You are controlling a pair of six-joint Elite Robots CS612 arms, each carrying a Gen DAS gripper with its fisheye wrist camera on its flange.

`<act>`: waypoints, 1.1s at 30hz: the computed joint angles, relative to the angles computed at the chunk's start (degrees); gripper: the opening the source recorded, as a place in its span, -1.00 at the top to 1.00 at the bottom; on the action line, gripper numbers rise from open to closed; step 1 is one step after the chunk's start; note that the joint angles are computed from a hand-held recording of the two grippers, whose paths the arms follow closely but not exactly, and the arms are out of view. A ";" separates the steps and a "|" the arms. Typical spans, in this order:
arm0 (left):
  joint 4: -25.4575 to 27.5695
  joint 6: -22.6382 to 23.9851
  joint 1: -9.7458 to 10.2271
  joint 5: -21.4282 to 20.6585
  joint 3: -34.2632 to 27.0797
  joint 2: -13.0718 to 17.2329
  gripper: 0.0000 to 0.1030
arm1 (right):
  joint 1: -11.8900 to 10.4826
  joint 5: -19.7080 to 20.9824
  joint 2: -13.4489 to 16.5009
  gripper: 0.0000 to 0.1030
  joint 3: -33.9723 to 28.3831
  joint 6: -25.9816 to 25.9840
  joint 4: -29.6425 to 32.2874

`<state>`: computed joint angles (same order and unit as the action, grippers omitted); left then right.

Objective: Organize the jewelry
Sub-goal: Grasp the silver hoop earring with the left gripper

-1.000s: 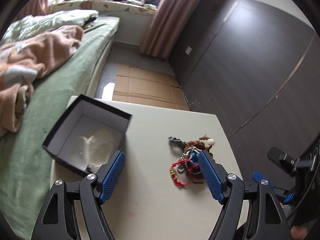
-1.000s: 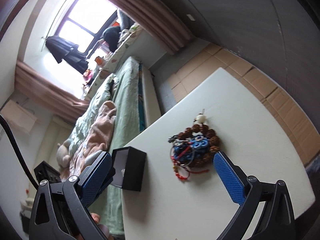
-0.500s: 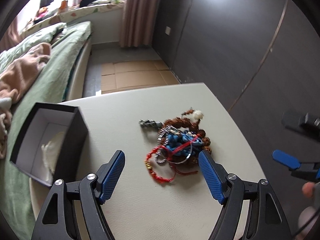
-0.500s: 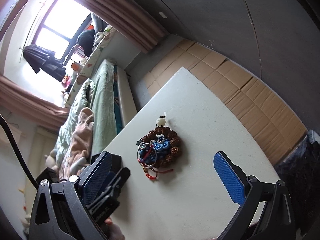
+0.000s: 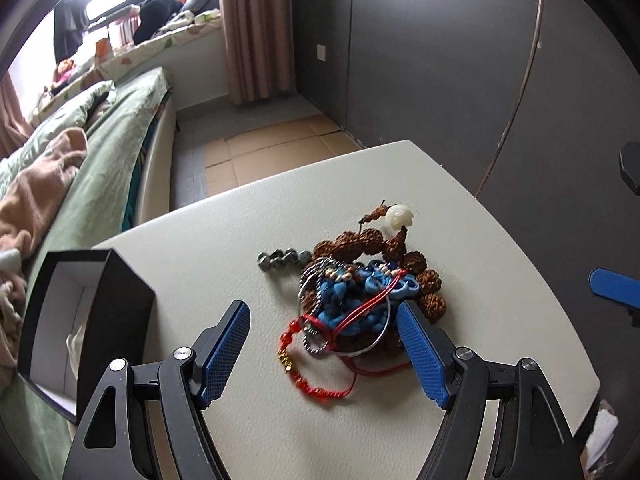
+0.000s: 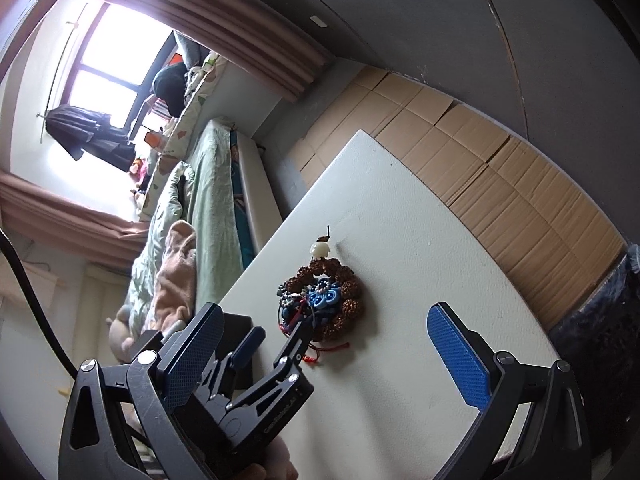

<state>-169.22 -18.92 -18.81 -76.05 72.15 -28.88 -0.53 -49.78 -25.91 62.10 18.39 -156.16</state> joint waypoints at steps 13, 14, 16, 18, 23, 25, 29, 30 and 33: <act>1.20 3.93 -0.64 3.71 -2.03 1.64 -0.38 | 0.36 0.00 0.53 -1.00 -1.37 -0.70 2.58; 0.98 3.89 -0.50 3.05 -2.03 1.68 -0.28 | 0.43 -0.03 0.51 -1.00 -1.38 -0.87 2.81; 1.02 3.54 -0.18 0.91 -1.99 1.55 -0.01 | 0.49 -0.05 0.53 -1.00 -1.46 -1.16 3.15; 0.83 3.02 -0.09 0.31 -1.63 1.30 -0.01 | 0.56 -0.10 0.52 -1.00 -1.45 -1.41 3.31; -1.87 1.04 0.23 0.56 0.25 0.12 -0.01 | 0.61 -0.75 0.51 -1.00 -1.34 -1.59 3.56; -3.30 -0.11 0.55 0.06 1.18 -0.51 -0.01 | 0.62 -1.02 0.50 -1.00 -1.29 -1.69 3.72; -6.20 -2.11 1.00 -0.23 3.30 -1.84 -0.01 | 0.76 -1.66 0.38 -1.00 -1.06 -2.42 3.97; -6.73 -2.58 1.13 -0.42 3.69 -2.08 -0.01 | 0.80 -1.81 0.32 -1.00 -0.98 -2.56 4.01; -8.49 -3.82 1.46 -1.03 4.92 -2.77 -0.01 | 0.99 -2.30 0.21 -1.00 -0.74 -3.15 3.89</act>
